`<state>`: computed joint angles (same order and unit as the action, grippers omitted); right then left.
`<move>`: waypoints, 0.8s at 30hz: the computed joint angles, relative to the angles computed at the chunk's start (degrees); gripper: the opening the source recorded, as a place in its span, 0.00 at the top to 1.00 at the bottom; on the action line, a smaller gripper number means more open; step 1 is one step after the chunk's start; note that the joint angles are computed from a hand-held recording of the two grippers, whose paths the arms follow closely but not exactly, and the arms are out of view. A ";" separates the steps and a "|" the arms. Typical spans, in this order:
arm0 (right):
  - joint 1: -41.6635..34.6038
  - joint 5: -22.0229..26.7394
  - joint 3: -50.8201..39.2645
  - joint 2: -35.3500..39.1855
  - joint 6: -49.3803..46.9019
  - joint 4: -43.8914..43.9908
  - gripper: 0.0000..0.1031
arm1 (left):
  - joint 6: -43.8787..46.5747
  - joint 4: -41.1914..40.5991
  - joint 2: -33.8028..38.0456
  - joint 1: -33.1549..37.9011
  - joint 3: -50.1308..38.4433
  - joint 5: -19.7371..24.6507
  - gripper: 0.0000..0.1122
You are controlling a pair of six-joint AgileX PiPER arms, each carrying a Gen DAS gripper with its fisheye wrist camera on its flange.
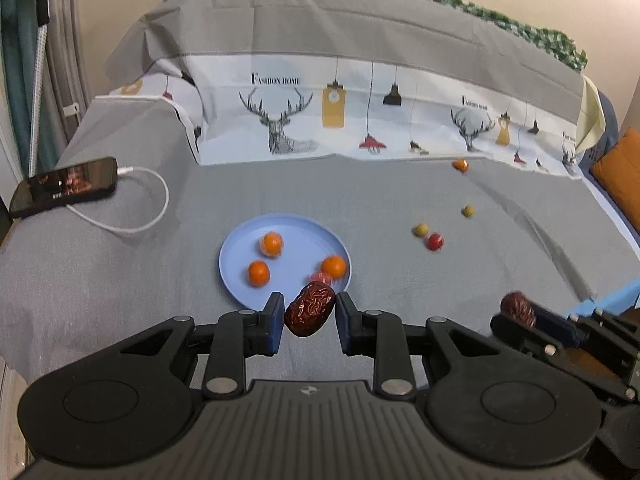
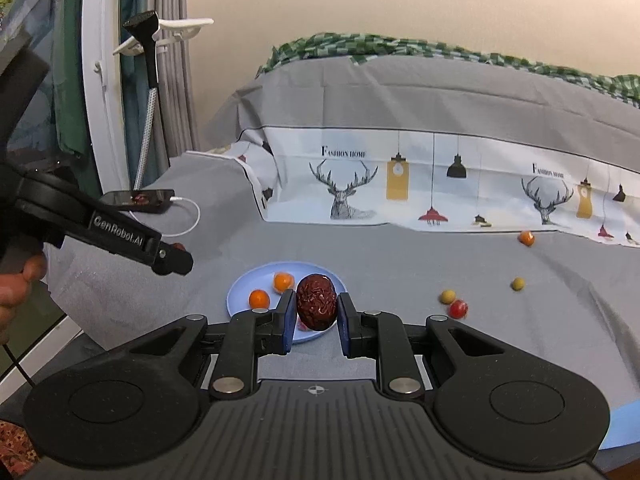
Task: Organize fruits
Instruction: 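Carry the red date in the left tool while the right tool carries its date to the plate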
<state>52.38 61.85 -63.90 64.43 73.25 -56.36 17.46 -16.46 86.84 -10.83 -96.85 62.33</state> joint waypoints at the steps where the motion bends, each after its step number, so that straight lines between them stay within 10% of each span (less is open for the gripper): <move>1: -0.34 0.07 -0.15 0.26 -0.36 0.77 0.78 | -0.03 -0.17 0.22 0.12 -0.35 0.09 0.73; 11: -3.47 -2.06 -1.18 1.74 -1.74 3.83 0.78 | -0.56 0.53 3.14 0.74 -2.70 1.42 0.73; 24: -20.15 -17.10 -7.61 12.72 -17.99 18.84 0.78 | -3.40 5.45 15.19 0.05 -14.48 3.84 0.73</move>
